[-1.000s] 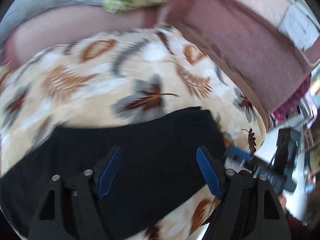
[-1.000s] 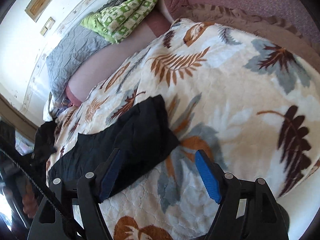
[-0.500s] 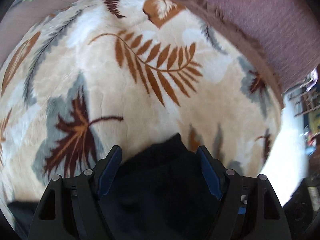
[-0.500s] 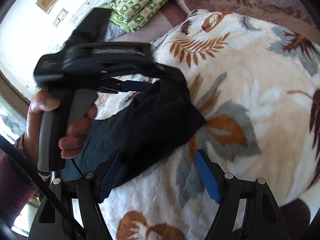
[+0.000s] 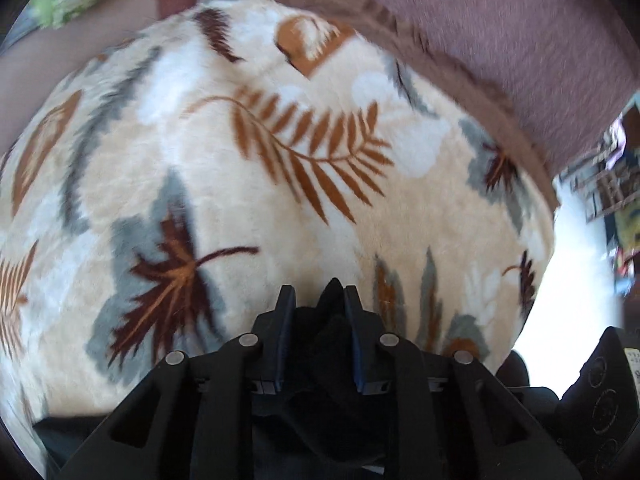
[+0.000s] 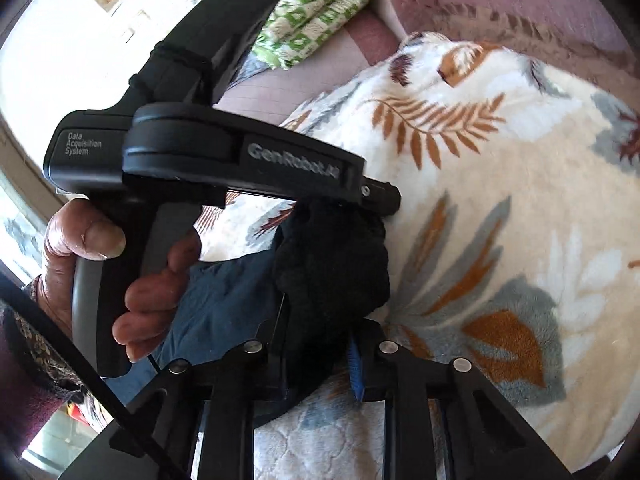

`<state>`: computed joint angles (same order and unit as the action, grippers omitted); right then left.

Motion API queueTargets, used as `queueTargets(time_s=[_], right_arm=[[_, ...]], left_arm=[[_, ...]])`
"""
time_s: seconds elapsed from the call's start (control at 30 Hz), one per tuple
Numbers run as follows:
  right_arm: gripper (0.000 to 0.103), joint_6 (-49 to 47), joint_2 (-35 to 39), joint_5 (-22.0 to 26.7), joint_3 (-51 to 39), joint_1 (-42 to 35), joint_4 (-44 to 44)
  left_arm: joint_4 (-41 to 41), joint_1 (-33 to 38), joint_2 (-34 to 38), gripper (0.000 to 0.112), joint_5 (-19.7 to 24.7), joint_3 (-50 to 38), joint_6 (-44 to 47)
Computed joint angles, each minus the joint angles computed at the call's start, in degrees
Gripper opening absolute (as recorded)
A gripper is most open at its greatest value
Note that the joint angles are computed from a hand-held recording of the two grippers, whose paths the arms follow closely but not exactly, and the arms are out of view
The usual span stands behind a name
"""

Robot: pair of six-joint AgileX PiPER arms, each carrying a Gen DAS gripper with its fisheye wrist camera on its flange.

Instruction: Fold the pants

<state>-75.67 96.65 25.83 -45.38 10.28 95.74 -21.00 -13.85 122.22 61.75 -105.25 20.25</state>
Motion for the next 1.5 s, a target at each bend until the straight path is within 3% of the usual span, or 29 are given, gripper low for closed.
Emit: queueTargets(time_s=[0.3,0.57,0.67,0.73,0.83,0.9,0.97,1.0,1.1,1.2,1.27,1.33,1.43,1.5], right_arm=[[0.022,20.24,-2.59,-6.81,-7.78,11.02,-22.6],[0.022,39.51,5.13,-9.4,-18.05,22.51,-43.65],[0.028,48.76,9.19,-8.63,-22.68,25.24,-54.15],[0.032,48.26,11.93,-5.59,-25.7,25.84,-53.53],[0.047,44.15,14.25,-3.7,-27.36,26.65,-49.17],[0.063,40.21,15.37,-2.62,-28.4,26.83,-46.05],[0.068,34.93,16.04,-0.76,-28.97,26.82,-40.89],[0.075,34.11,16.36,-0.28,-29.4,27.01,-40.28],[0.082,31.46,16.89,0.7,-30.01,27.19,-38.81],[0.082,29.01,16.11,4.42,-29.72,26.04,-36.89],[0.082,27.22,14.96,9.71,-30.13,23.26,-34.93],[0.082,26.21,10.25,10.23,-26.09,21.45,-30.99],[0.078,34.51,9.12,9.8,-28.12,18.03,-35.75],[0.035,44.32,11.1,10.67,-33.07,17.16,-44.34]], left_arm=[[-16.8,14.45,-12.28,0.023,-5.99,18.84,9.59],[-25.08,27.67,-13.83,0.025,-4.55,26.85,17.36],[-27.77,31.99,-14.74,0.026,-4.26,29.36,19.69],[-31.12,36.04,-16.03,0.029,-3.1,31.72,22.45],[-36.25,42.69,-18.95,0.046,-1.37,36.39,27.0],[-37.73,46.98,-21.53,0.048,-0.97,39.94,29.43],[-37.69,50.15,-23.22,0.05,-1.24,42.27,30.39],[-37.45,51.7,-24.2,0.05,-1.63,43.48,30.72],[-36.51,55.93,-27.03,0.05,-3.27,46.86,31.42],[-35.82,58.45,-29.27,0.051,-4.88,49.28,31.42],[-35.66,59.68,-31.21,0.051,-5.59,51.24,31.85],[-35.38,60.18,-33.23,0.051,-5.52,53.18,33.25],[-35.76,56.04,-37.57,0.051,-6.81,56.8,34.6],[-37.68,52.07,-39.99,0.05,-6.79,59.45,36.48]])
